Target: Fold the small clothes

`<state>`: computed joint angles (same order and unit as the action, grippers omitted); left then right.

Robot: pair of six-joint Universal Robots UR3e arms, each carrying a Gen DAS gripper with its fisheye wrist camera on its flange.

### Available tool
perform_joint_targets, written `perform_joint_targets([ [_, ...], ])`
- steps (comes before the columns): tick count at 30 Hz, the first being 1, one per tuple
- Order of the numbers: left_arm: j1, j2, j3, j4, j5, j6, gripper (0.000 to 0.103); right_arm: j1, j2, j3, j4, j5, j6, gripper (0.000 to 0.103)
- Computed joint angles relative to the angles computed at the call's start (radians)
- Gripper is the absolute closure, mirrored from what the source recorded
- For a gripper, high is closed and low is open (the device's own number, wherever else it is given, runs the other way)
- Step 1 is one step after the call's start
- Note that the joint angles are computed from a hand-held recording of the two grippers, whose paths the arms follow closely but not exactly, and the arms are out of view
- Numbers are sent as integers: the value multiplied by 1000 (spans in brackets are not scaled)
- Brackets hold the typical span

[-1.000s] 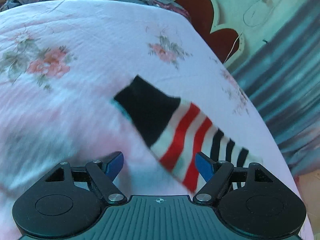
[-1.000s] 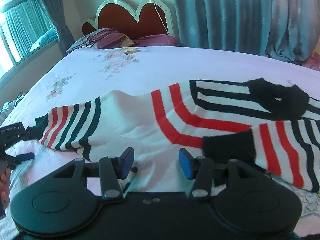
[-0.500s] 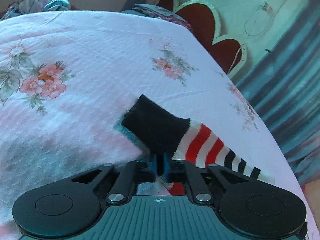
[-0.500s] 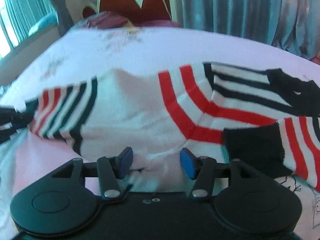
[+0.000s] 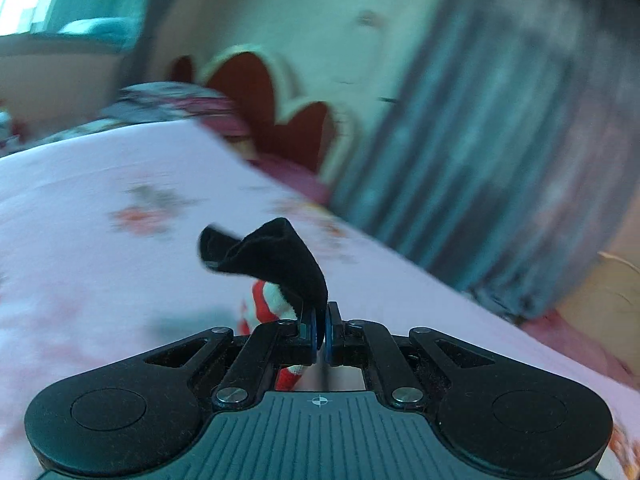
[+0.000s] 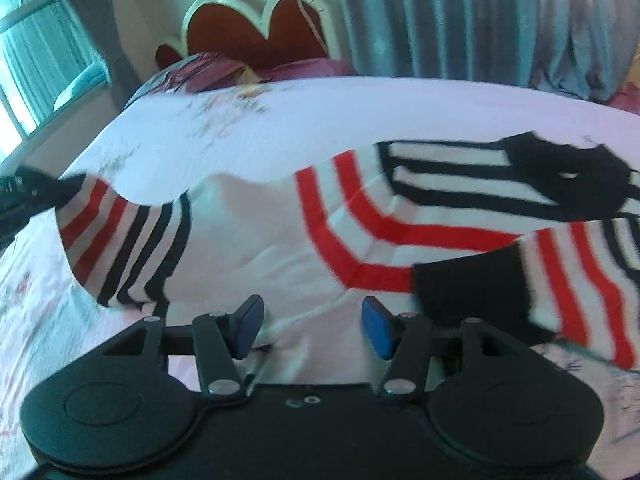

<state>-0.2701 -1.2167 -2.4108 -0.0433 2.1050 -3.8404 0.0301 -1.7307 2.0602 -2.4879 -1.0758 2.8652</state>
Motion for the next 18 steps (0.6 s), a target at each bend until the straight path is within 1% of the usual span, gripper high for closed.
perform_joint_targets([
  [2,-81,-128,106,40,3,23,100,-53,-35,5,21,18,-20,50],
  [4,-151,-255,222,61,-17,39,100,-123,-71,5,57,44,-48,50],
  [7,-239,-438,400,63,-61,50,100,-258,-148,20,132,86,-111,50],
  [9,-287,-551,516,49,-90,52,100,-363,-196,22,207,115,-171,49],
  [10,-313,-611,584,28,-110,55,100,-413,-213,33,225,126,-199,49],
  [12,-346,-709,692,-26,-159,73,100,-513,-246,49,278,141,-262,43],
  [15,-381,-809,816,-170,-225,80,100,-617,-266,59,353,166,-334,41],
  [16,-392,-824,847,-227,-238,71,100,-647,-275,63,382,178,-359,41],
  [18,-412,-827,846,-265,-219,56,100,-684,-278,53,445,206,-392,40],
])
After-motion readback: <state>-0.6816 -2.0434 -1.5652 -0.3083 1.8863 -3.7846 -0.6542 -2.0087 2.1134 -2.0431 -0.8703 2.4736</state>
